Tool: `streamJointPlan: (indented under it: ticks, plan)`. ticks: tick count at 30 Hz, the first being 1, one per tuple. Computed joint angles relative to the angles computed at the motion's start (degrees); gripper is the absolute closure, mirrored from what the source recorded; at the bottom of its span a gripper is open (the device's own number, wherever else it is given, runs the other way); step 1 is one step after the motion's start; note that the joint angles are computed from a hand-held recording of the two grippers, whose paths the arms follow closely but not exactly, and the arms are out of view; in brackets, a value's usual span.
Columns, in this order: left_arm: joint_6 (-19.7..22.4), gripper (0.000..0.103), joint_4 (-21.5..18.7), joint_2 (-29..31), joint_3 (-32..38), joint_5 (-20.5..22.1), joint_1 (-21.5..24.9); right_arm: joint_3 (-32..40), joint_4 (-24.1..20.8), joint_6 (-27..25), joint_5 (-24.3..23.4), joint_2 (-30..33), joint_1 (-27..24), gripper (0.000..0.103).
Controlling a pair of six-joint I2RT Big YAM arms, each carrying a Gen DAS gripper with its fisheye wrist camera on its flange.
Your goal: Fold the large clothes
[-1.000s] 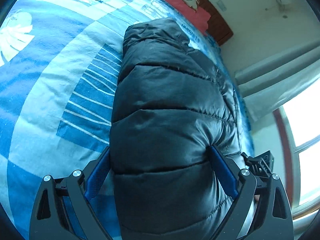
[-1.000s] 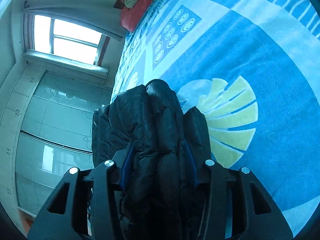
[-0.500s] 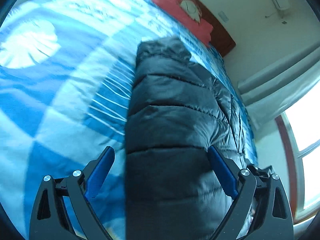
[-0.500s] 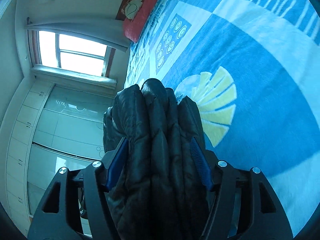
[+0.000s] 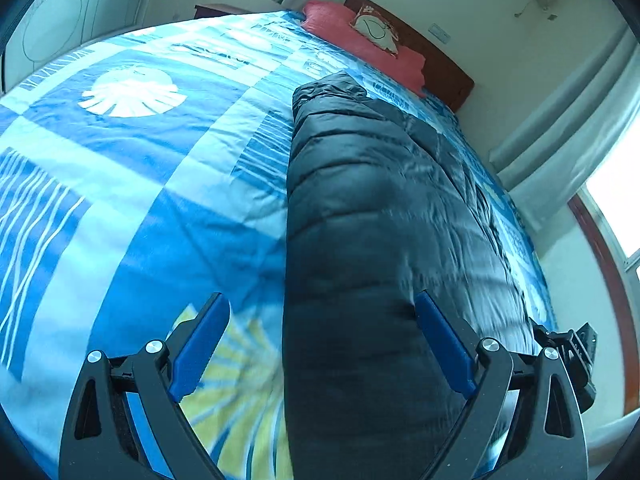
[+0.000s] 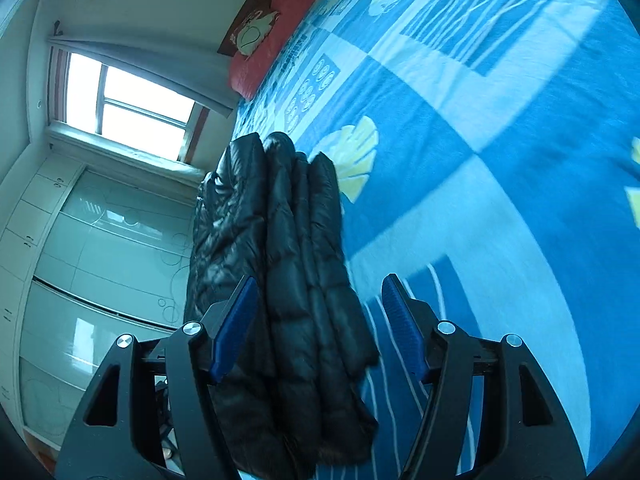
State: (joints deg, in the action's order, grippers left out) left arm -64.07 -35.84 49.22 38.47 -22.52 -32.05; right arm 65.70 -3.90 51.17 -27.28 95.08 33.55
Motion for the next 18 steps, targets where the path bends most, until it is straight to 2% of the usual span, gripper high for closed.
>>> streamJointPlan:
  ticks: [5, 8, 13, 18]
  plan:
    - [-3.98, 0.010, -6.84, -0.10, 2.11, -6.73, -7.59, -2.60, -3.97, -3.83, 6.26, -3.92, 1.93, 0.038]
    - [-5.59, 0.010, -10.08, 1.42, 3.62, -9.82, -10.82, -2.50, -8.29, -7.06, 11.56, -5.47, 3.96, 0.035]
    - [-9.65, 0.010, -17.30, 4.82, 6.96, -14.49, -16.04, -3.00, -14.81, -12.80, 23.75, -9.01, 8.18, 0.030]
    - [-13.59, 0.010, -22.94, 7.60, 10.14, -17.48, -19.77, -2.25, -18.79, -18.04, 33.56, -11.28, 11.83, 0.024]
